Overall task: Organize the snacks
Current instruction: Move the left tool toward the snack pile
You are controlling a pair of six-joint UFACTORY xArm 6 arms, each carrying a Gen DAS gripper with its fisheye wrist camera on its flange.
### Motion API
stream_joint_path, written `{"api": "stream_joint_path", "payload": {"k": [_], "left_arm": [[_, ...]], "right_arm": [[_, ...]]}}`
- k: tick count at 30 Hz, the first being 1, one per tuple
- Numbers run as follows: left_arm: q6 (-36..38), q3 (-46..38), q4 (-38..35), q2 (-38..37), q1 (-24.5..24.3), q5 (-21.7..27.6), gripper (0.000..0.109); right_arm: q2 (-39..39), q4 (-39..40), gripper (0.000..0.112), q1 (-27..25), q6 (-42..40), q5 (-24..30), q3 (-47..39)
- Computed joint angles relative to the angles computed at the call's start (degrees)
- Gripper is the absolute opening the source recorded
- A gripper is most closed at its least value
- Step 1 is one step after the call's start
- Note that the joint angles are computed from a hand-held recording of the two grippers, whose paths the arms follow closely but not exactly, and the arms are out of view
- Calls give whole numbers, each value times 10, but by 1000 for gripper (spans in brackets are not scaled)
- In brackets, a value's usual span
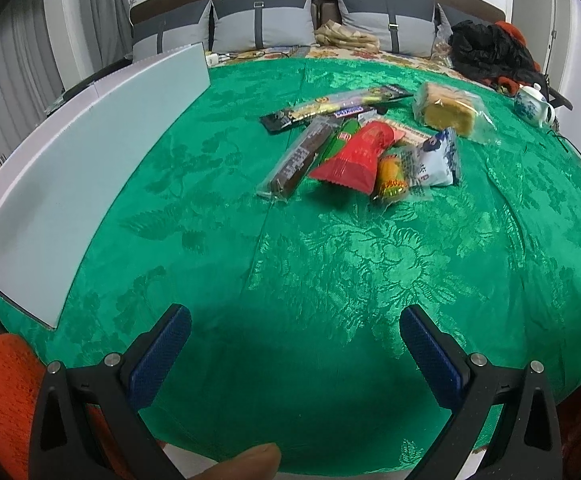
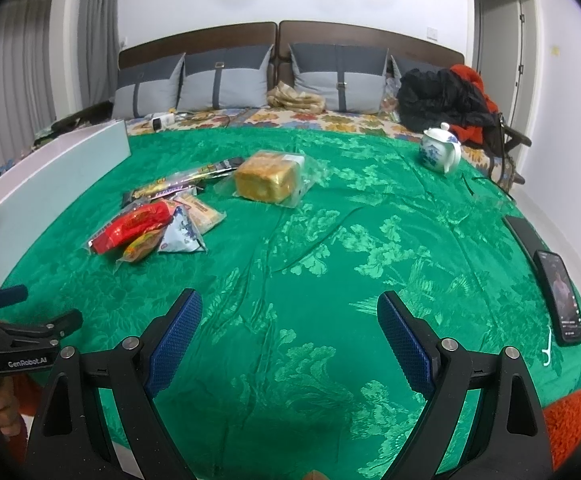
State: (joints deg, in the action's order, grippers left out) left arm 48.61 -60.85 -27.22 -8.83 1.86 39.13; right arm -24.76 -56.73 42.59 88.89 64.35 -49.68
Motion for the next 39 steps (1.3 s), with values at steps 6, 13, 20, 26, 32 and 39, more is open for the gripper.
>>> {"api": "stream_joint_path", "payload": {"k": [6,13,20,26,32,39], "left_arm": [[-17,-10,17,13,2,14,103],[-36,-29,33,34,7,35,103],[-29,-37,23,41,11,44,103],[-16,-44,18,47,10,49,103],[-13,-43,17,47,9,47,103],[-10,-36,8,46,6,31,103]], "right_arm": [[-4,10,92,-8,-6,-9,3],[-7,28,92,-18,-11,-22,8],[-10,53,91,-36,-18,-39,16],[-5,86,92,-112,-100,-88,16],[12,118,91,-190,-178,-132,27],[8,141,91,-217,-180,-164,41]]}}
